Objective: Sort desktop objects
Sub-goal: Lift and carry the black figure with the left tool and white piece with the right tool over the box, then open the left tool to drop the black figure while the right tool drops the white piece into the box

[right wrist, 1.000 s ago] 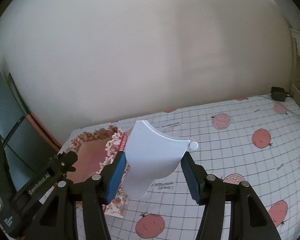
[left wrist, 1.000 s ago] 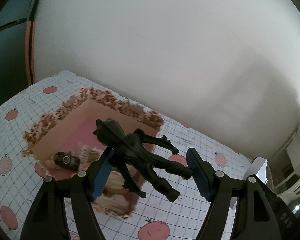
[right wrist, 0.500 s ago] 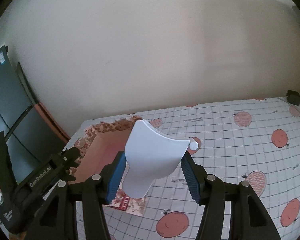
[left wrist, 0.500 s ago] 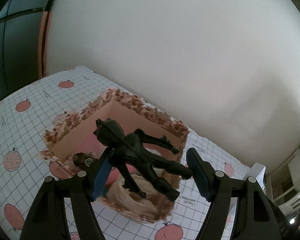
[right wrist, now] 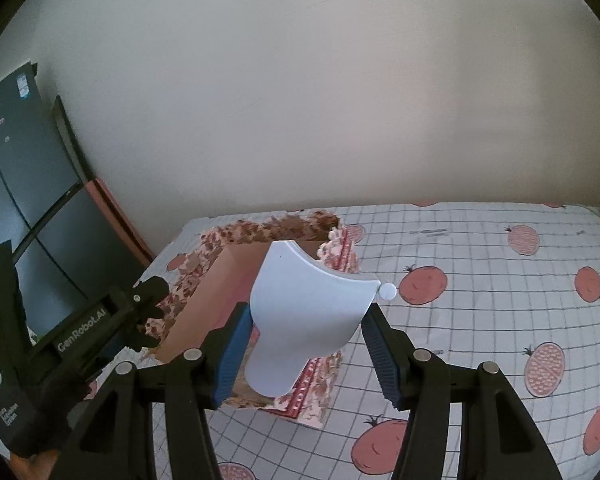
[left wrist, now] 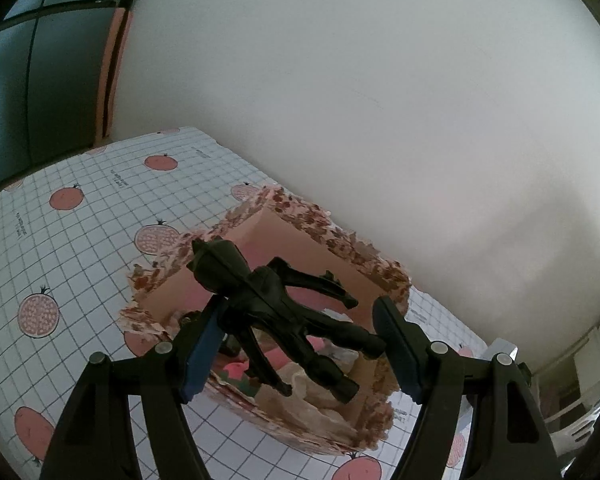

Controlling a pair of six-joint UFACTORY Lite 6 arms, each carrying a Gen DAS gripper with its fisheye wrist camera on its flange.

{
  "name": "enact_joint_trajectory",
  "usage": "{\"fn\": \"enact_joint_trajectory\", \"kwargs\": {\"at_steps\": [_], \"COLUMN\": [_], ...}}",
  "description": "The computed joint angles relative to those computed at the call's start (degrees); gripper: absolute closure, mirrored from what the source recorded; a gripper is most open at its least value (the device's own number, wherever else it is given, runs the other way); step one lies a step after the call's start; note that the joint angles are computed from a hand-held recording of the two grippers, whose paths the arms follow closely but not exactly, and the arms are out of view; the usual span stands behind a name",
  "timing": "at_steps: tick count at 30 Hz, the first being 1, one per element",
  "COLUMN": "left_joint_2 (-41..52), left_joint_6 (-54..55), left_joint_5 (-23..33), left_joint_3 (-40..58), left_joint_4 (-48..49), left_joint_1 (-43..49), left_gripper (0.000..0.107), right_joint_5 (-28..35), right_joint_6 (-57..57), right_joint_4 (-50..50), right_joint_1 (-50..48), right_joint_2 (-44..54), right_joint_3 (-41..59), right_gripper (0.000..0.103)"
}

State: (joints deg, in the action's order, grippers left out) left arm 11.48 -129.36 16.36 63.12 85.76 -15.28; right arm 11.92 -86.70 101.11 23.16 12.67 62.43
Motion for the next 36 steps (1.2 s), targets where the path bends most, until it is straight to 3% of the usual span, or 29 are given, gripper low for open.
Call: {"fn": "enact_joint_trajectory", "kwargs": {"at_steps": [22, 36], "left_joint_2": [-5.44, -0.82], "left_joint_6": [-16.12, -25.47], "left_joint_5": [-2.51, -4.64], "left_joint_3": [-7.59, -5.85], "left_joint_4": [14.83, 25.56], "left_joint_1": [6.42, 7.15], "left_gripper": [0.032, 0.032], "right_joint_5": [-2.33, -4.76], "right_joint_6": [-4.93, 1.29], "right_joint_4": [4.37, -2.00], "right_joint_1": [5.82, 7.78], "right_joint_2": [5.00, 8.57], "right_joint_3": [3.96, 6.06], "right_gripper": [0.043, 0.043]}}
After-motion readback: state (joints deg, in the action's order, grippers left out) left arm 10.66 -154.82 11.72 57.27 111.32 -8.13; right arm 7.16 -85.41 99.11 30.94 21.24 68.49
